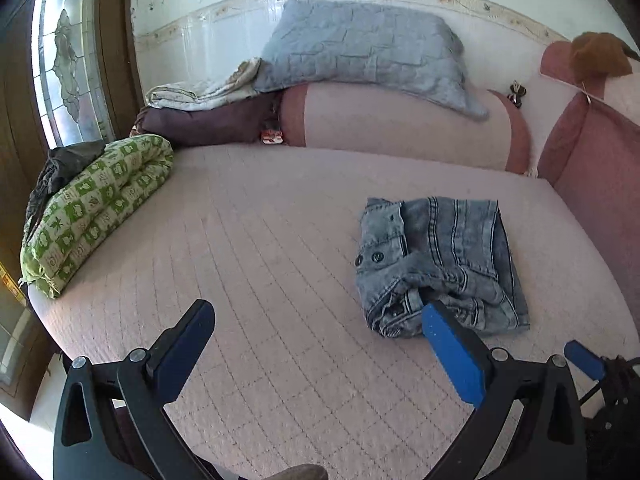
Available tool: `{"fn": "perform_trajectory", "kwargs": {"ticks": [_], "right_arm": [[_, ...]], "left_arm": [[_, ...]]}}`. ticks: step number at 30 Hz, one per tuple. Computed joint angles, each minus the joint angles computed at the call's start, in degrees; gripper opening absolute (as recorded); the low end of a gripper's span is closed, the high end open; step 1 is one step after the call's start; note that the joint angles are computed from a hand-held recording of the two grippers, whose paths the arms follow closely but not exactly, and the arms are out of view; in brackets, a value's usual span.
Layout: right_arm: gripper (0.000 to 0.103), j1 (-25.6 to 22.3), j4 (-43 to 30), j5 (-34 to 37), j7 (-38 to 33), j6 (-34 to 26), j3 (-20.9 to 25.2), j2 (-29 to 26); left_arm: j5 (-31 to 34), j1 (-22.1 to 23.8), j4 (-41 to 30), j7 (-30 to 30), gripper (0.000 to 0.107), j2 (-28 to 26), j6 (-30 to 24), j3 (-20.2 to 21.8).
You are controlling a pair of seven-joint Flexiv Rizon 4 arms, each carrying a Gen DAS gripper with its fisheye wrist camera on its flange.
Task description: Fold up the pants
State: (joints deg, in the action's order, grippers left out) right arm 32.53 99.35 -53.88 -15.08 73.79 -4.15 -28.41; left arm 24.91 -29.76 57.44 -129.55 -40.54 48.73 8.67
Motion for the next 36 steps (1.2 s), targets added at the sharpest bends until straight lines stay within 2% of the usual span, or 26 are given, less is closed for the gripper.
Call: {"fn": "perform_trajectory", "kwargs": {"ticks": [5, 26, 36], "right_arm": [[0.084, 0.07, -0.97, 0.96, -1.65, -1.64, 0.69, -0.61], [0.084, 0.07, -2.35, 7.76, -5.8, -5.61, 2.22, -2.36], [0.085, 0.23, -3.2, 9.57, -6.89, -7.89, 2.22, -2.93]], "left_arm": [[-4.04, 1.84, 1.54, 3.11, 0.103, -0.29, 0.48, -2.63], [-9.19, 2.13, -0.31, 8.91, 0.103, -3.05, -3.82, -3.71], [-9.68, 2.0, -1.45, 8.56, 0.103, -3.86, -5.69, -3.39]]}}
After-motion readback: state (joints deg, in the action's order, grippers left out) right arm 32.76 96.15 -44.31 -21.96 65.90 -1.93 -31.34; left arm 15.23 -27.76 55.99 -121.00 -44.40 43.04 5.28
